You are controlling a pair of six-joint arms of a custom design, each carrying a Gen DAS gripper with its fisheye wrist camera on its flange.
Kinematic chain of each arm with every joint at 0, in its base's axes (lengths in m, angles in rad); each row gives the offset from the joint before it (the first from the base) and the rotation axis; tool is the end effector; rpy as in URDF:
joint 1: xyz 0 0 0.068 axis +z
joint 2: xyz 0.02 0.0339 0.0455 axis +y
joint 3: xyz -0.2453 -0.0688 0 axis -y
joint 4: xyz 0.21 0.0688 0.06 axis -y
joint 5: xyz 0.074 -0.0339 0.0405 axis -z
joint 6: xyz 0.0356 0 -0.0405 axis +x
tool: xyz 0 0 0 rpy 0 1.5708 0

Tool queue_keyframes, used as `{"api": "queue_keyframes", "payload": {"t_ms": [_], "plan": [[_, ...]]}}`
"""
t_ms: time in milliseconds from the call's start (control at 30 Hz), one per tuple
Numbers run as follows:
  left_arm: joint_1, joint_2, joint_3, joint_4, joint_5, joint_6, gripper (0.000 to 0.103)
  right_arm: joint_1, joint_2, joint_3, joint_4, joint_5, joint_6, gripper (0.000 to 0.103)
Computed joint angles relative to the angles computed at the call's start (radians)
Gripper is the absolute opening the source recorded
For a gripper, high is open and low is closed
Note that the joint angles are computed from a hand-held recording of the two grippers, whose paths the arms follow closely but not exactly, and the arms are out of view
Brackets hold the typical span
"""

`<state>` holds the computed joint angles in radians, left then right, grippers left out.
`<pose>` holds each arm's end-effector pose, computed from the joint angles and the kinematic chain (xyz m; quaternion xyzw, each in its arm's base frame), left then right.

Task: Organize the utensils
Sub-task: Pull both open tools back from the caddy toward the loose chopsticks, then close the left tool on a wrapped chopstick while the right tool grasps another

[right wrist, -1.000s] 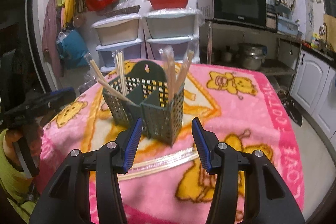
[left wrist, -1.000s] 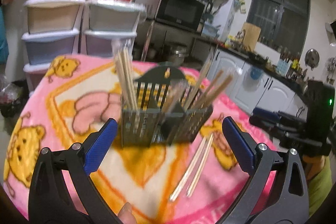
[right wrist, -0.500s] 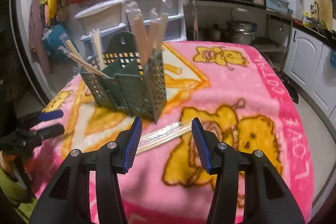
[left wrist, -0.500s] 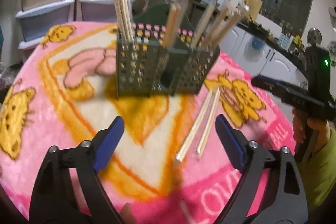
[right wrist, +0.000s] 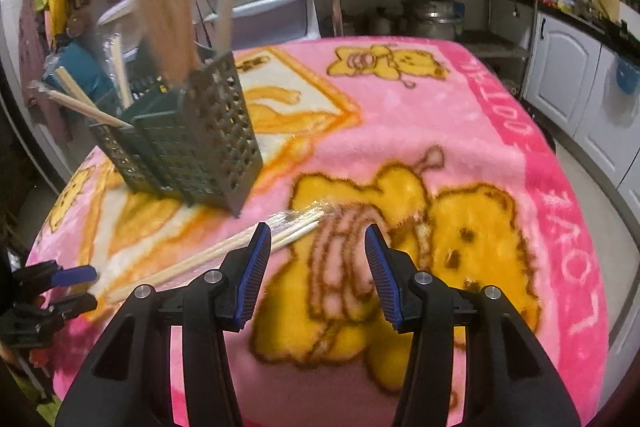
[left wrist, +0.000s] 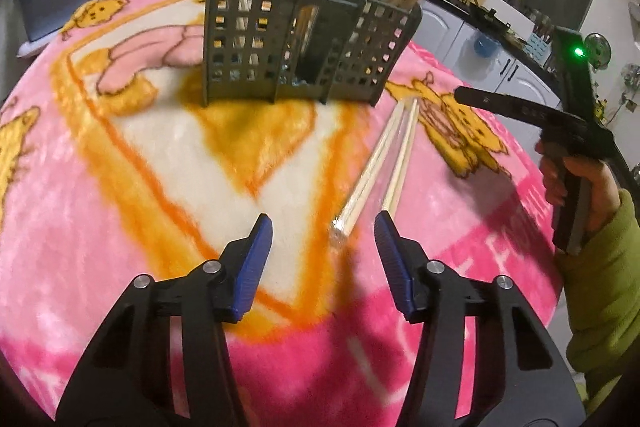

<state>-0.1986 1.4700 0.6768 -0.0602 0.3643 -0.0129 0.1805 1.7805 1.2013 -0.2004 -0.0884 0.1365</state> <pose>0.2484 -0.0629 0.1692 0.1487 0.9110 -0.2051 0.3254 0.3511 0.0673 0.2117 -0.0373 0.9213 0.1010 0.3737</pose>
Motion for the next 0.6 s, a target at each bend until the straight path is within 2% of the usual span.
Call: {"api": "queue_keyframes", "payload": {"t_ms": [133, 300, 467, 600], "plan": [[-0.004, 0.023, 0.001, 0.001, 0.006, 0.005, 0.038, -0.013, 0.093, 0.090, -0.031, -0.025, 0.008, 0.042], [-0.012, 0.040, 0.009, 0.002, -0.003, 0.006, 0.036, -0.038, 0.210, 0.208, -0.065, -0.091, 0.047, 0.038], [-0.012, 0.048, 0.013, 0.001, -0.001, 0.008, 0.036, -0.048, 0.296, 0.304, -0.100, -0.105, 0.070, 0.033], [-0.012, 0.052, 0.014, 0.004, -0.008, 0.006, 0.031, -0.051, 0.339, 0.347, -0.116, -0.103, 0.079, 0.023]]}}
